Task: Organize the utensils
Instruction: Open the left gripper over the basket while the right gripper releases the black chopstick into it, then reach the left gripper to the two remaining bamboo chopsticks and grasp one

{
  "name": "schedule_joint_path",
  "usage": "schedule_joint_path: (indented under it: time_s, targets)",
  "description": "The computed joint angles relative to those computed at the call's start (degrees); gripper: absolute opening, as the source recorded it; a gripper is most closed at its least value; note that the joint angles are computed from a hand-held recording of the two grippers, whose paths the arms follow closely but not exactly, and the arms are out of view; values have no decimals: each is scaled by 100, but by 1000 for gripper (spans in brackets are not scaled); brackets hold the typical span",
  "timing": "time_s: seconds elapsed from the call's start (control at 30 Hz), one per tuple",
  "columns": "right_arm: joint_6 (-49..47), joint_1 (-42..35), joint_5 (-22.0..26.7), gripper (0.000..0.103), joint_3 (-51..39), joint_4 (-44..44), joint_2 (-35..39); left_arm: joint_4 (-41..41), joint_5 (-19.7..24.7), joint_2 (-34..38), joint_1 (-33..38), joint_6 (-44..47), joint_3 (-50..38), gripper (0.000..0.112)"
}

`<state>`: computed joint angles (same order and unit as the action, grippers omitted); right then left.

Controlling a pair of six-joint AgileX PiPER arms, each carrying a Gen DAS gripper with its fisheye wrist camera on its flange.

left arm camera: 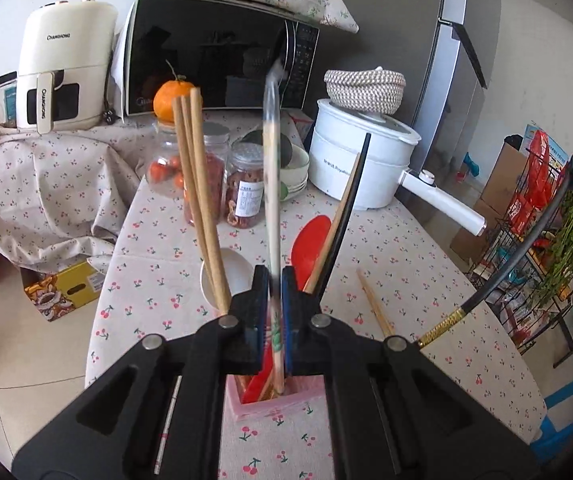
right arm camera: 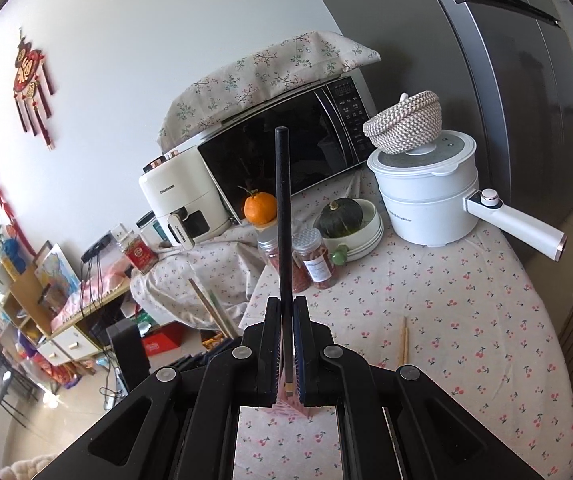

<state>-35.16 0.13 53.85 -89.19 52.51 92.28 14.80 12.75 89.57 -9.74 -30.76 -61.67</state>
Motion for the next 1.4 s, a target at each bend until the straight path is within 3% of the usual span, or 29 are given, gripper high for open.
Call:
schedule_joint_path:
  time_s: [0.07, 0.13, 0.23, 0.4, 0.57, 0.77, 0.83, 0.97, 1.2, 1.3, 1.4]
  targets:
    - [72, 144, -124, 6, -32, -42, 27, -560, 291, -32, 46, 428, -60, 22]
    - [167, 281, -217, 6, -78, -109, 71, -851, 517, -205, 115, 510, -36, 48]
    - [289, 475, -331, 6, -171, -203, 161, -1298, 1050, -449, 268, 821, -67, 63]
    - [638, 931, -585, 6, -337, -694, 339, -1864, 1900, -690, 564, 1429, -60, 74]
    - [1417, 1469, -732, 6, -531, -1869, 519, -1774, 2058, -808, 587, 1643, 43, 78]
    - [1654, 1647, -757, 7, -625, -2105, 699, -2218, 2172, -888, 678, 2110, 61, 79]
    - [1257, 1557, -756, 9, -564, -1615, 740, -2204, 2161, -912, 650, 2096, 56, 80]
    - [1048, 1378, -750, 70, -414, -1195, 652, -1958, 2166, -926, 496, 1898, 17, 82]
    - [618, 794, -723, 87, -36, -810, 299, -1713, 2109, -1073, 98, 1656, 32, 89]
    - [512, 537, -783, 91, 122, -998, 205, -1106, 2301, -983, -340, 1177, -96, 102]
    - [624, 313, -954, 103, 310, -1477, 123, -718, 2287, -915, -767, 879, -88, 102]
